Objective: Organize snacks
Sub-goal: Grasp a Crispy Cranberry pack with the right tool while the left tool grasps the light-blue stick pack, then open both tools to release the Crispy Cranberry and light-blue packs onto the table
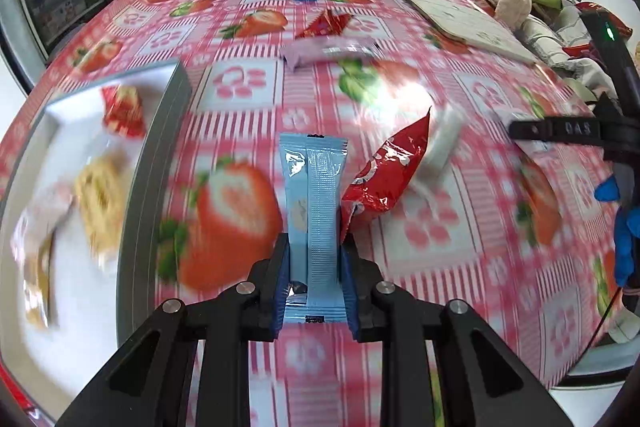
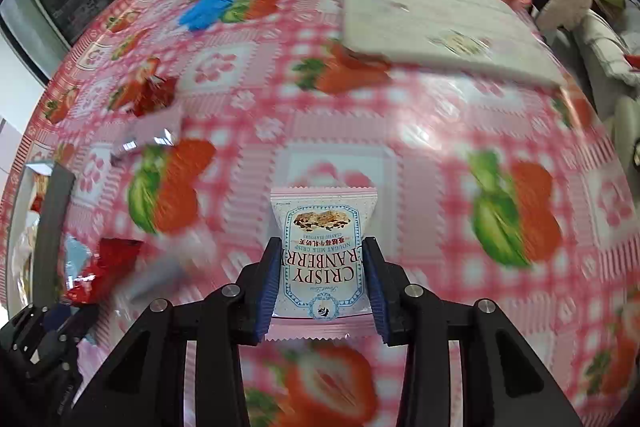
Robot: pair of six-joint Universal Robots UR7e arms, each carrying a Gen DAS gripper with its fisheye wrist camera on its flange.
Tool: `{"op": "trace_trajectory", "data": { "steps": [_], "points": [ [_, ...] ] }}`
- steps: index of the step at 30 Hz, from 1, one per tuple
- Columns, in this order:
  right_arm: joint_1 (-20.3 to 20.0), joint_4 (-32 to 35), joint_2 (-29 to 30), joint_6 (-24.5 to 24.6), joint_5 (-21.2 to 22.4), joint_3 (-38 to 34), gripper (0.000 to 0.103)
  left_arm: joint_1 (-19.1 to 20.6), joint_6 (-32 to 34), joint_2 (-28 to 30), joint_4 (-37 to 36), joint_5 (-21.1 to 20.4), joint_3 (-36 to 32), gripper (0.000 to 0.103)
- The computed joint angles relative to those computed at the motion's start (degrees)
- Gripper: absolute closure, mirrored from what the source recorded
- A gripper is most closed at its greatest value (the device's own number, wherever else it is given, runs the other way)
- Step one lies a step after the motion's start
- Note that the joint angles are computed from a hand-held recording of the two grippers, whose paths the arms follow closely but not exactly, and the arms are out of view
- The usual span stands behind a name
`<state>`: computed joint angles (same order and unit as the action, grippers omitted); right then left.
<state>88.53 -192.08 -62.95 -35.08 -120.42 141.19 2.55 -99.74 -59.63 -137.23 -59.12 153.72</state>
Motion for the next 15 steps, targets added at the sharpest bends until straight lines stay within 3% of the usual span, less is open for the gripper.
{"op": "trace_trajectory", "data": {
  "steps": [1,3,4,5,7,8,13,15],
  "points": [
    [-0.79,-0.71,-1.29,-0.76,-0.04,1.43,0.062,-1.49,-1.11,0.13,0.08,-0.93,0.26,0.074],
    [-2.49,-3.48,-3.93,-3.14,0.16,5.39,0.062,-4.08,-2.46,-0.16,-0.04,-2.40,1.12,0.058],
    [-3.38,-5.23,-5.11,-4.68,0.54,7.57,0.062,-4.82,-2.84,-0.41,0.39,-2.64,1.36,0.041],
    [-4.02,-7.09,-5.98,-6.25,0.81,9.51,0.061,-5.25,-3.27,-0.80,1.55,-2.63,1.36,0.030],
    [-5.48,-10.91,-7.12,-9.03,1.90,13.19,0.041,-4.80,-3.41,-1.97,4.46,-2.22,0.71,0.030],
    [-6.07,-12.19,-7.24,-9.48,2.32,14.23,0.020,-4.52,-3.34,-2.49,5.37,-2.00,0.42,0.030],
    [-7.50,-25.28,-1.42,-13.30,2.85,17.27,0.016,-0.52,0.60,-3.14,10.71,0.70,-2.68,0.030],
    [-8.01,-26.01,-0.84,-13.61,3.77,17.39,0.004,1.71,3.82,-1.51,11.14,2.00,-4.57,0.030]
  ]
}}
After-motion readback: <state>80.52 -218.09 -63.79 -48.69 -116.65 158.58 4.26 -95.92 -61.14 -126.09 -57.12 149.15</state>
